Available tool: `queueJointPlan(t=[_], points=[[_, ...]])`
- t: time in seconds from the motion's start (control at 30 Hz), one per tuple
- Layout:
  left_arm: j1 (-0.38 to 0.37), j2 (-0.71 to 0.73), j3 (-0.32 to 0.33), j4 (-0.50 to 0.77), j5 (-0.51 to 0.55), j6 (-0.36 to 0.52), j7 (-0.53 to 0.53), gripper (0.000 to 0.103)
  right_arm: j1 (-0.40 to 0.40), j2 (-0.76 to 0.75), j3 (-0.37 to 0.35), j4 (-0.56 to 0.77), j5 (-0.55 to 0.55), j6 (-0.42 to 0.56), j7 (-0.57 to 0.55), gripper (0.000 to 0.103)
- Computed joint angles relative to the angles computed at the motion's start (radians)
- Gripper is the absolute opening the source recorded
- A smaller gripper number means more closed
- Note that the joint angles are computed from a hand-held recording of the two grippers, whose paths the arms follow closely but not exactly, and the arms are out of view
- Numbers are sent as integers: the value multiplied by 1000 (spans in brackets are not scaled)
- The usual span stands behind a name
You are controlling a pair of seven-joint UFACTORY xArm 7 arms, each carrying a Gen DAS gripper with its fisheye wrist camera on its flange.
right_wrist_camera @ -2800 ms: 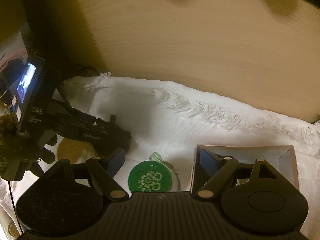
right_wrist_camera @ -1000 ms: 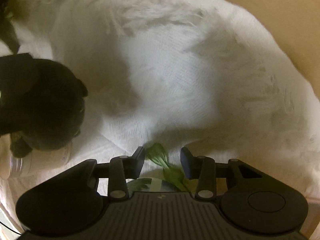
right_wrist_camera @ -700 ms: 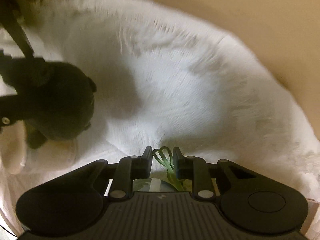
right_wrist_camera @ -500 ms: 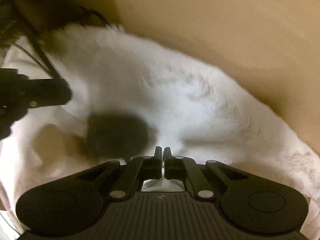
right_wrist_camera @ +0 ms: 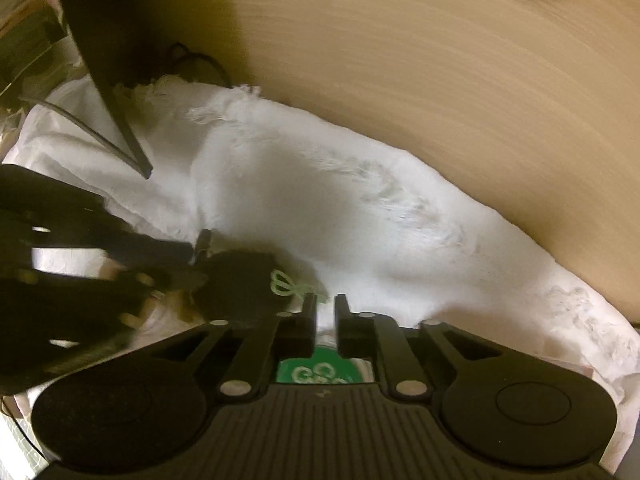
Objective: Organize soft objects
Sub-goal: 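Grasp the green hair tie with the right tool while the left tool holds the bear, then carry bear and hair tie to the pink box while the right tool releases the tie inside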
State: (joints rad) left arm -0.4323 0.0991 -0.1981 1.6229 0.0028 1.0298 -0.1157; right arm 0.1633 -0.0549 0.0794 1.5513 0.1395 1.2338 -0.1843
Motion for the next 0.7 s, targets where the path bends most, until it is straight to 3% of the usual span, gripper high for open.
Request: queueJointPlan(t=[0.1,0.17,0.3,0.4,0.5,0.63,0.7], points=[[-34,116,-10,118,64,102,56,18,-17,-21,-19,-24,28,-17,-6,28],[-64,175,-3,176,118,167,84,18,-29,-33,-29,-48,48,-30,-11,28],[-107,225,30,218,229,180,117,25,-47,-38,-43,-79,93,-34,-26,29],[-98,275,45,291,200,216,112,44,-57,-34,-49,-86,121,-32,-32,33],[-55,346,29,400,55,329,157,55,-64,-30,-51,-93,135,-34,-39,34],[-89,394,53,447,87,392,172,93,-67,-34,-49,-105,140,-46,-46,41],[-97,417,59,464,91,412,172,94,-67,-37,-48,-106,139,-51,-49,46]])
